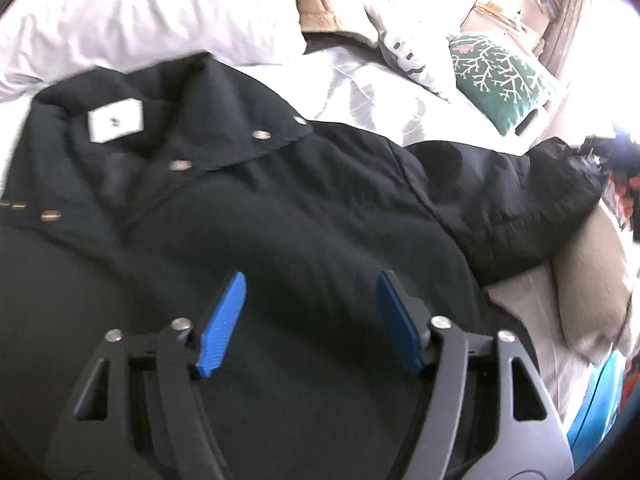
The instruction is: Fold large clothes
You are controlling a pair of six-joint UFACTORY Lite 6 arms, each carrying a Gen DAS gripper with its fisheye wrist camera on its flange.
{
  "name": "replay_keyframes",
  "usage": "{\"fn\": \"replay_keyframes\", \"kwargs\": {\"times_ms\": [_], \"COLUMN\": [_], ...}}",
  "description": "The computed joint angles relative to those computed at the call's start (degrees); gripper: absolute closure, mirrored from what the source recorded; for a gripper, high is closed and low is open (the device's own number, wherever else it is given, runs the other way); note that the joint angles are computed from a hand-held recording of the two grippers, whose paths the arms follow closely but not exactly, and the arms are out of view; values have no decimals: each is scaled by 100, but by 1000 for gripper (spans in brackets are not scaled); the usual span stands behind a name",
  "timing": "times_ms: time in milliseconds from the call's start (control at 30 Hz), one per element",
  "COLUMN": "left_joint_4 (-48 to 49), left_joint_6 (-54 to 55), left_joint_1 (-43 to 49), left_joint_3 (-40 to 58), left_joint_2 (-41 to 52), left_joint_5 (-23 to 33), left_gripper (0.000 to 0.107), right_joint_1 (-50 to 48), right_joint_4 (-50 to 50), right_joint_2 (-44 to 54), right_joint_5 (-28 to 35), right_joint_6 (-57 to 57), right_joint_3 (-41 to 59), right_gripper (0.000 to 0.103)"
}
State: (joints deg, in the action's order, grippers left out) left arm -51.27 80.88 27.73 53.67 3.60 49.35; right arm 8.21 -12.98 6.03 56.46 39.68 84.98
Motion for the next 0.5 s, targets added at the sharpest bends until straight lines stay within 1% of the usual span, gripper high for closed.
{"fn": "replay_keyframes", "kwargs": {"times_ms": [33,67,100,133,167,200,267,333,400,467,500], "left_joint_4": [-206,-414,-619,-888,-1250,-1461,-1969,-2555,-3010,-3060,-3069], "left_joint_6": [-18,4,91,288,652,859,1319,1977,2443,2471,2393], "left_joint_1": [-211,-369,-470,-541,-572,-613,-695,-899,-1392,-1977,-2061], "left_joint_3": [-17,-42,-101,-219,-358,-437,-741,-1235,-1582,-1619,-1601], "left_joint_2": [154,281,316,266,196,184,61,-138,-131,109,103], "left_joint_5": [-119,-195,-248,-280,-140,-29,290,316,-235,-1060,-1185], "left_gripper": [48,50,50,52,53,55,56,56,56,56,55], "right_joint_1": [8,164,350,491,670,913,1314,1443,1369,1214,1196], "right_joint_4": [-137,-514,-841,-972,-1298,-1768,-2811,-3472,-3736,-3599,-3524], "right_joint_2": [181,275,251,109,-44,-132,-133,-27,268,706,866], "right_joint_5": [-5,68,26,-18,-39,109,533,799,903,864,903], "right_joint_6": [30,236,412,548,713,902,1296,1603,1695,1641,1604], "right_joint_3": [33,58,5,-40,-22,95,351,521,638,625,615], "right_gripper": [58,85,89,90,91,92,92,92,92,91,90]}}
